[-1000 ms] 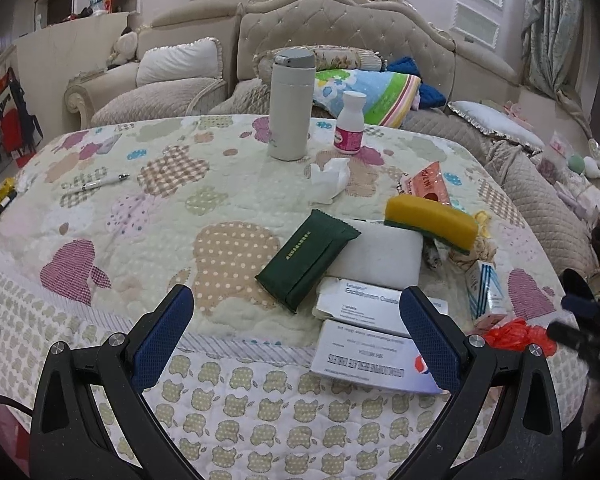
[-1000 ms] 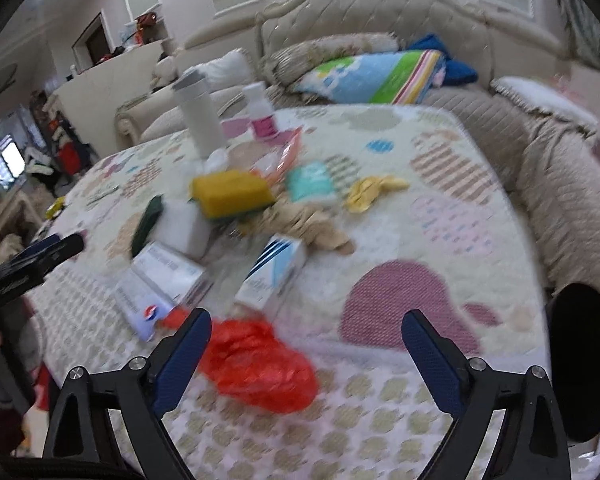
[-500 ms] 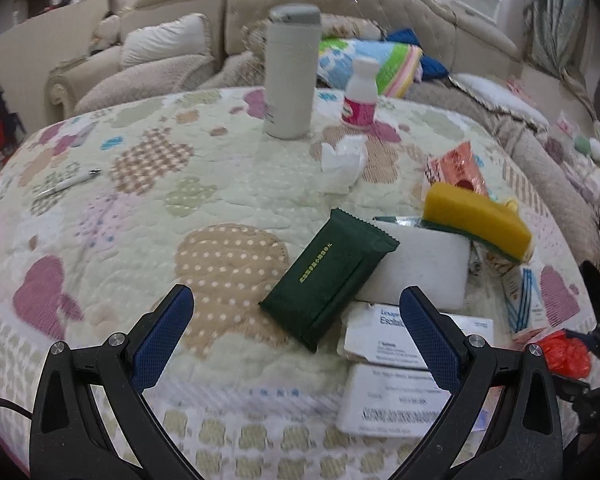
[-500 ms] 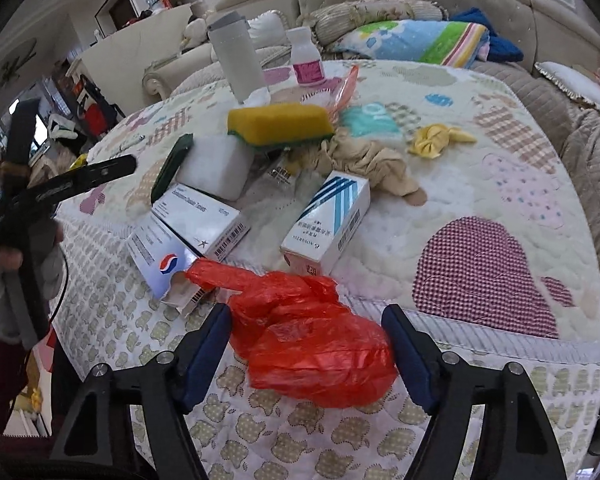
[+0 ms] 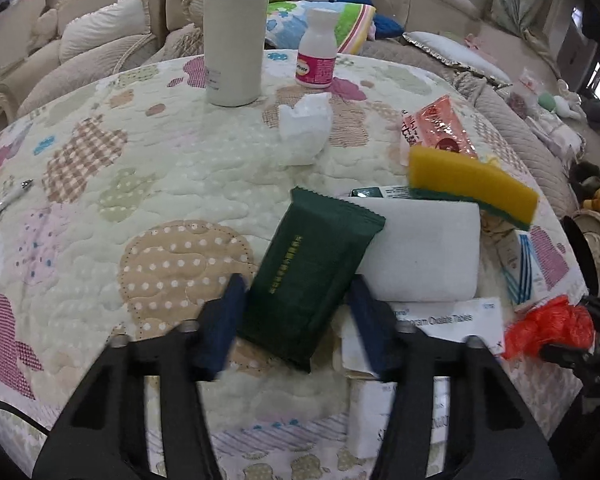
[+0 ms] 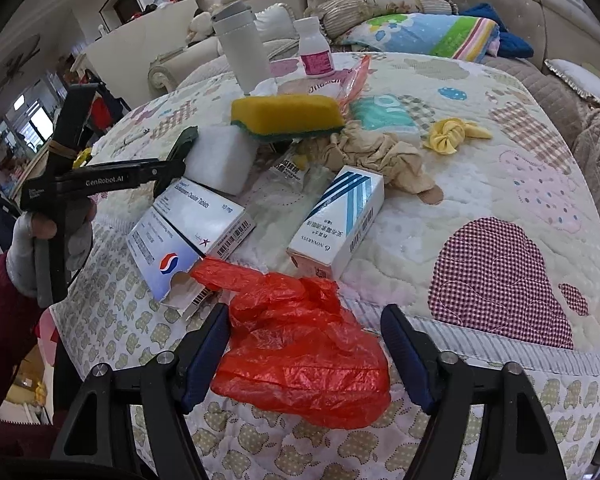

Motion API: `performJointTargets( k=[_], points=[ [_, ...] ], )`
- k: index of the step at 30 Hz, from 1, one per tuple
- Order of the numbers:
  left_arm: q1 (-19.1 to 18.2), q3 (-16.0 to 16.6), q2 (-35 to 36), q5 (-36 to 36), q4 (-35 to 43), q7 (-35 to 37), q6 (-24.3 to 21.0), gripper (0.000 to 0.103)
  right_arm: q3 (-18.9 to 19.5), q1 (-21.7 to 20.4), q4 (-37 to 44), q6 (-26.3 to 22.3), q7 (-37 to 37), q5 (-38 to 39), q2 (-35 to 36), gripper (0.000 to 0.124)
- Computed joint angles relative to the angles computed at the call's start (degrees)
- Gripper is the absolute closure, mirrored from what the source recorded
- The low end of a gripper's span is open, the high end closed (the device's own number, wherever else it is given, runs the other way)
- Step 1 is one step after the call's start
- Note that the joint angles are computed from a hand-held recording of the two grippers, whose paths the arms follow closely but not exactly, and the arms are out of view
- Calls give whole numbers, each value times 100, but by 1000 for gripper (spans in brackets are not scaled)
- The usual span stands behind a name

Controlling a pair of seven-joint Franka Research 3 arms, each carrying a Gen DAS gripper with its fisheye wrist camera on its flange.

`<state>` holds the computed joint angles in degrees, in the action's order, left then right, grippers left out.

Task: Collect trash
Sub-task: 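Carry the red bag over the black bin while the left gripper approaches the green packet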

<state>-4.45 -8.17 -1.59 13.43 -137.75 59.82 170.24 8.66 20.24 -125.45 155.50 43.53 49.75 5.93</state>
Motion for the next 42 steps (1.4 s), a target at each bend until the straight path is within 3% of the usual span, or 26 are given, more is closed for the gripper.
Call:
performJointTargets(
  k=[3, 10, 17, 27, 32, 34, 40, 42],
  points=[
    [-33, -21, -136, -109, -83, 41, -33, 60, -6, 7, -7, -69, 22, -59, -34, 80],
    [52, -219, -726, 663, -263, -870, -205, 63, -109, -17, -275, -100, -538, 557, -527, 81],
    [-198, -473, -802, 940, 117, -1220, -319, 64, -367, -104, -443, 83, -764, 1029, -797, 81],
    [-1010, -697, 431, 837, 1695, -952, -647, 67, -728, -535, -645, 511, -399, 928, -945, 81],
    [-1449, -794, 1321, 728, 2800, -730, -988, 68, -931, -850, -795, 753, -119, 722, -988, 81],
    [-1609, -841, 1681, 636, 3264, -588, -1133, 78, -1005, -980, -817, 838, 5, 656, -963, 81],
    [-2074, -900, 2777, 440, 4704, -187, -1611, 78, -1197, -1374, -776, 899, 408, 417, -844, 81],
    [-2277, -783, 3131, 481, 5187, -179, -1827, 78, -1225, -1469, -737, 829, 375, 491, -794, 81]
  ],
)
